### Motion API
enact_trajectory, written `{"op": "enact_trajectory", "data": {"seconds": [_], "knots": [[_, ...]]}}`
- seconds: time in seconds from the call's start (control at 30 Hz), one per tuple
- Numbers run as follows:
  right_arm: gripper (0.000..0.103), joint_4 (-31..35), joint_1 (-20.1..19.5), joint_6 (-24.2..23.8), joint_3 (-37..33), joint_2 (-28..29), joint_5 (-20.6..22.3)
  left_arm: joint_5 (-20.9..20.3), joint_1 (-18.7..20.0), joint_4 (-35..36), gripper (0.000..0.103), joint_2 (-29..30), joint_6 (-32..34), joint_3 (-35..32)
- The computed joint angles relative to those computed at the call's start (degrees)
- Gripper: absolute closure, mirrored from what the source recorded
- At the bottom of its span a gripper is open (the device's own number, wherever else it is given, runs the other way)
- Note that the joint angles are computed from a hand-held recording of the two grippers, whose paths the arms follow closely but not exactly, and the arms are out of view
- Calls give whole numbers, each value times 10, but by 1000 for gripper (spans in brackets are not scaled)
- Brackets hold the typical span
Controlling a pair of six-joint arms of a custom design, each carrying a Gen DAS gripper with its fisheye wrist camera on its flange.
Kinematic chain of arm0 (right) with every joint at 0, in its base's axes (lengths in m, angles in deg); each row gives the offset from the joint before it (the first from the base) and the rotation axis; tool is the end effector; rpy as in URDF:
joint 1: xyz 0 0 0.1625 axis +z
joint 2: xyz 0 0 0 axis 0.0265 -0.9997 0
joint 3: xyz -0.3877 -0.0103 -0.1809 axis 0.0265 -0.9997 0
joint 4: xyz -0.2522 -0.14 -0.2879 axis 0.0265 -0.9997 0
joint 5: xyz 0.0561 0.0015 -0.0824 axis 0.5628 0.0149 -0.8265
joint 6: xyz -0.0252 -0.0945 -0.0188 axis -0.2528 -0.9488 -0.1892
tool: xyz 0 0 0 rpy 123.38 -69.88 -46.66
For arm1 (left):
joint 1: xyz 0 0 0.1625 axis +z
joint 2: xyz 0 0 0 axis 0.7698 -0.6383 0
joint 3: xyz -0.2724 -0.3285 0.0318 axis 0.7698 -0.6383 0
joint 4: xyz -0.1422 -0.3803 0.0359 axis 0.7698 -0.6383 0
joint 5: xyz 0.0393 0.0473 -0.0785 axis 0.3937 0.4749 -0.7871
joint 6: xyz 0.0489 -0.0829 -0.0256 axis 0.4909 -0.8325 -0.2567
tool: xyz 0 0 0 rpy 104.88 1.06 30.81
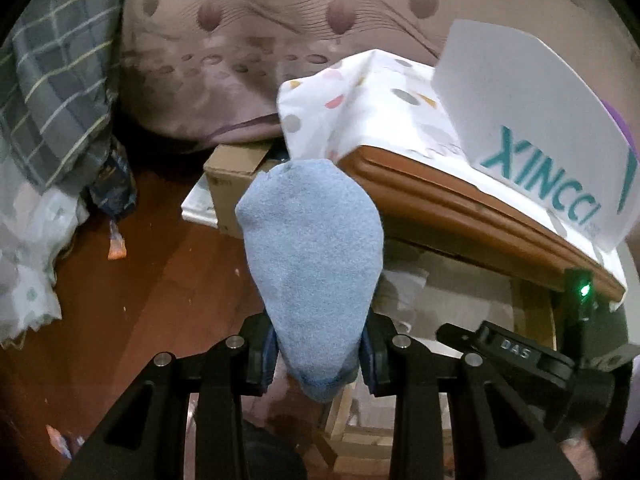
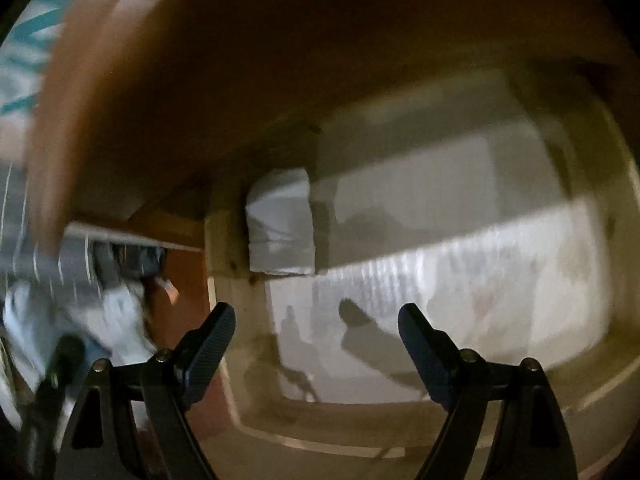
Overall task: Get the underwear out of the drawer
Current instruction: 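Hold the blue underwear with the left gripper while the right gripper reaches into the drawer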
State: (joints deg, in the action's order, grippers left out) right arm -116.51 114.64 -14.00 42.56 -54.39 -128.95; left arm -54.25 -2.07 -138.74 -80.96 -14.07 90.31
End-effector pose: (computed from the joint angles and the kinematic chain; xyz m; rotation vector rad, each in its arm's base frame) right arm 0.4376 -0.6634 0.0565 -0.0210 -2.8547 0.3059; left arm -0.1826 -0.5350 0.5151 -0.1894 2.2413 -0.9613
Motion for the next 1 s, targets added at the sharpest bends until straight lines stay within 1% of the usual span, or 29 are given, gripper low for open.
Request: {"op": "enact_trajectory", "data": {"seconds": [0.07, 0.1, 0.13, 0.17, 0.2, 0.27, 0.33, 0.4, 0.47, 0.5, 0.53, 0.57, 0.6, 0.63, 0.7, 0.73, 0.8, 0.87, 1.0], "knots": [[20, -3, -2, 27, -1, 7, 9, 0, 5, 1, 73, -7, -13, 2], [24, -4, -1, 29, -6, 14, 12, -2, 7, -1, 73, -11, -15, 2], [26, 1, 1, 22, -16, 23, 13, -2, 6, 1, 73, -13, -21, 5], [28, 6, 5, 12, -25, 32, 6, -2, 6, 4, 73, -15, -26, 4], [32, 5, 6, 7, -30, 37, 1, -1, 5, 2, 73, -16, -25, 5], [32, -15, 13, 2, -30, 44, -15, 1, 4, -1, 73, -19, -25, 7], [33, -30, 18, 12, -31, 53, -37, -1, 4, -16, 73, -23, -19, 11], [33, -66, 21, 29, -23, 55, -40, -3, 5, -25, 73, -26, -17, 12], [39, -78, 25, 36, -29, 65, -53, -5, 6, -27, 73, -30, -22, 13], [44, -87, 25, 41, -30, 67, -55, -7, 6, -28, 73, -32, -23, 13], [45, -107, 27, 52, -24, 69, -54, -8, 6, -30, 73, -34, -23, 14], [45, -107, 28, 52, -26, 71, -60, -9, 7, -31, 73, -35, -23, 15], [45, -92, 32, 46, -36, 74, -69, -10, 7, -33, 73, -36, -22, 16], [49, -82, 35, 28, -47, 81, -71, -10, 7, -35, 73, -37, -20, 17], [55, -40, 41, -6, -75, 95, -83, -10, 6, -37, 73, -39, -19, 18], [55, -23, 42, -14, -82, 96, -86, -10, 6, -39, 73, -40, -19, 19], [55, 24, 46, -45, -103, 102, -96, -10, 6, -36, 73, -43, -24, 20], [55, 59, 51, -94, -122, 108, -104, -6, 6, -27, 73, -42, -32, 17], [55, 107, 64, -266, -142, 116, -161, -10, 8, -35, 73, -41, -31, 16]]}}
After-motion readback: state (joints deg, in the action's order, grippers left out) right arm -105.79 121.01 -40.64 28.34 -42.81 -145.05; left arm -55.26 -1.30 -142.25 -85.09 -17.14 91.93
